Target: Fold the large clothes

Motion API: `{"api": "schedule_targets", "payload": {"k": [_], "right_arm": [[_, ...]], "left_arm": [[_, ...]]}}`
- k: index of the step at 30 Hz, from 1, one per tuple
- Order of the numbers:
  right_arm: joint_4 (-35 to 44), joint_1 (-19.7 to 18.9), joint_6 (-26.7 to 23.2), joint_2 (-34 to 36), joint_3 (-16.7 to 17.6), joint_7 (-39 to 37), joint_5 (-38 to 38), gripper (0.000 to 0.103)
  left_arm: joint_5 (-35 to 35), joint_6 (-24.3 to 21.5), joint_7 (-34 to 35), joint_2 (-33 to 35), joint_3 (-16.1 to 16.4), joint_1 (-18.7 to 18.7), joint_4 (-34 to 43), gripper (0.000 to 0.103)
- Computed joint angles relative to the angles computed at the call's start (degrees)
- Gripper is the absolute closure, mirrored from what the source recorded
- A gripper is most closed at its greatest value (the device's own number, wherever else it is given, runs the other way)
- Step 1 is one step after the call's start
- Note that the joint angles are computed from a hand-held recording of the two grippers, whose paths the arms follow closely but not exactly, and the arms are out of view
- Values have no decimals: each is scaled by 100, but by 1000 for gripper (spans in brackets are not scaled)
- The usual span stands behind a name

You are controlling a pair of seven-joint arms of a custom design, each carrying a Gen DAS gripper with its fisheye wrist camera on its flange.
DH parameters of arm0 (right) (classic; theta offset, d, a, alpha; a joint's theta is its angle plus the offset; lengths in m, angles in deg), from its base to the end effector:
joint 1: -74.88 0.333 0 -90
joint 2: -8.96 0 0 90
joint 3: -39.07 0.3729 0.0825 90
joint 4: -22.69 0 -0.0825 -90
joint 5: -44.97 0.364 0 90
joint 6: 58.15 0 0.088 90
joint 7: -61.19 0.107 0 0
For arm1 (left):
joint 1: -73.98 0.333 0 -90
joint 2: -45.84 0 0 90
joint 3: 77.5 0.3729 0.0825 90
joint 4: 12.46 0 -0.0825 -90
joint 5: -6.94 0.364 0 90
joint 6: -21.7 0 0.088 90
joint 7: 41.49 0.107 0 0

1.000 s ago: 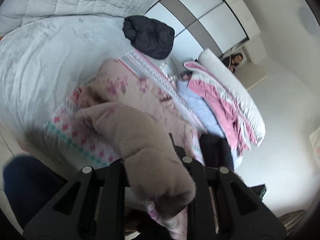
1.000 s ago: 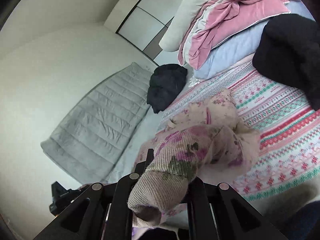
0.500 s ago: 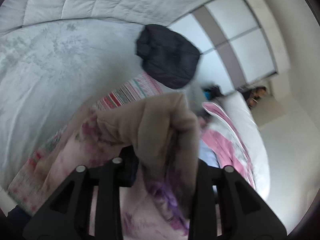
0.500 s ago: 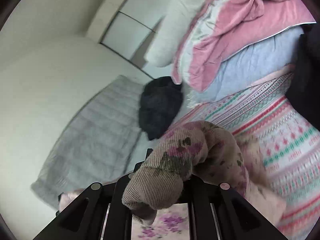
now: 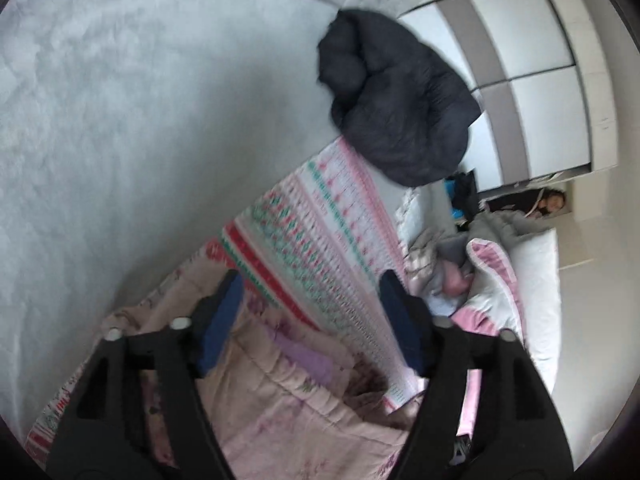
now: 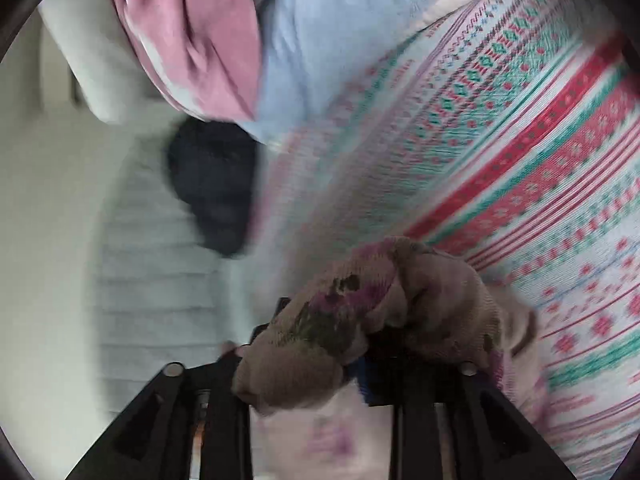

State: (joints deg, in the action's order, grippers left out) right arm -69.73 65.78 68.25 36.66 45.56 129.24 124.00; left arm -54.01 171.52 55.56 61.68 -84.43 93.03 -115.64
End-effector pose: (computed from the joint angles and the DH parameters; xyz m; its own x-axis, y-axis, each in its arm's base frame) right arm 0.7157 -0.0143 0.4440 -0.1931 -0.3356 -0.9220 -0.8534 0.5212 -0.0110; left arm 0.6431 0.1670 0.5084 0.4505 -0.4640 0.7627 -0.5245 -0.8289 -0.1945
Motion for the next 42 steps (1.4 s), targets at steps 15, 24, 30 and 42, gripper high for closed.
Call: {"api": "schedule_targets", "payload": {"k": [15, 24, 30, 42], "right_arm": [[-597, 971, 2430, -406, -274, -864, -3173, 24], [-1214, 1140, 3690, -648, 5, -656, -4356, 89], [-1316, 1115, 4352, -754, 82, 2, -4691, 91], [-678, 1179, 3848, -76, -241, 1232, -5425, 92]], "left_arm": [[2620, -50, -1078, -368, 396, -382, -656, 23], [4061, 229, -1452, -170, 447, -609, -646, 75], [2664, 867, -511, -248, -33, -157, -769, 88], [2930, 1195, -1031, 254, 331, -490, -392, 89]]}}
